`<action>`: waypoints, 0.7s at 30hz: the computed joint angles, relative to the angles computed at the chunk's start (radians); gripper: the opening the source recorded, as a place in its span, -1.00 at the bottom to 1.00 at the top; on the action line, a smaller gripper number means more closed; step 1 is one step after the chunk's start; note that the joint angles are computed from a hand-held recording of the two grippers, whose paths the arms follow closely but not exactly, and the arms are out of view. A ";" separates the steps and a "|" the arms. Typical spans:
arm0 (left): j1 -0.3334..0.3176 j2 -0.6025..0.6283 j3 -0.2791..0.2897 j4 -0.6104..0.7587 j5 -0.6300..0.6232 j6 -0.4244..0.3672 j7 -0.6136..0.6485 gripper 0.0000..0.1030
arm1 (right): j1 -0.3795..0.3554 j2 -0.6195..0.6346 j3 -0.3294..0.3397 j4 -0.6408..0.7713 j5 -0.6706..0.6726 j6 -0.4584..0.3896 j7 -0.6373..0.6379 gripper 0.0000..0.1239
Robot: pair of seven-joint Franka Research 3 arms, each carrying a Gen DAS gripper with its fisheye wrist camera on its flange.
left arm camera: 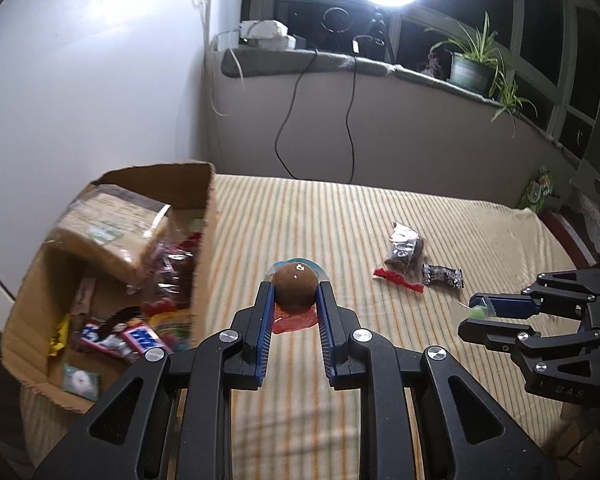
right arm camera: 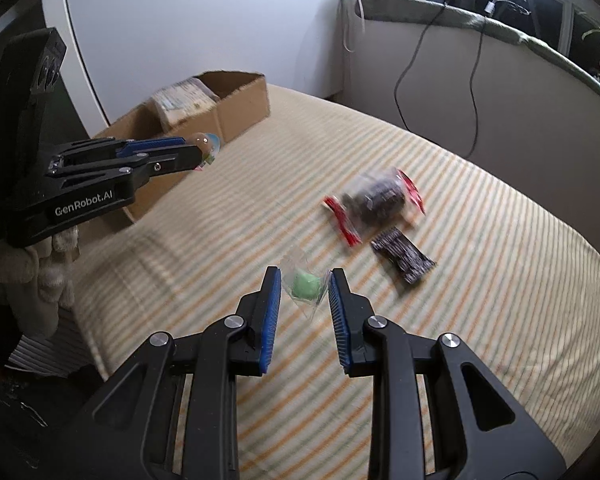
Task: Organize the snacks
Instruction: 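Carry the chocolate ball and small green candy over the box with both tools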
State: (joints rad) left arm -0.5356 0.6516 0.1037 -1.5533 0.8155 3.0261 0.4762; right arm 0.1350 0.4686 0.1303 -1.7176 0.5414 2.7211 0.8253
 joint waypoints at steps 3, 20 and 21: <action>-0.030 -0.030 0.056 -0.041 0.037 0.027 -0.061 -0.62 | 0.006 0.002 0.008 0.014 0.003 -0.004 -0.002 -0.59; -0.015 -0.147 0.155 -0.173 0.369 0.039 -0.437 -0.62 | 0.077 0.082 0.056 0.181 0.008 -0.049 -0.017 -0.59; -0.004 -0.152 0.147 -0.177 0.381 0.036 -0.447 -0.62 | 0.079 0.089 0.059 0.193 0.010 -0.054 -0.021 -0.59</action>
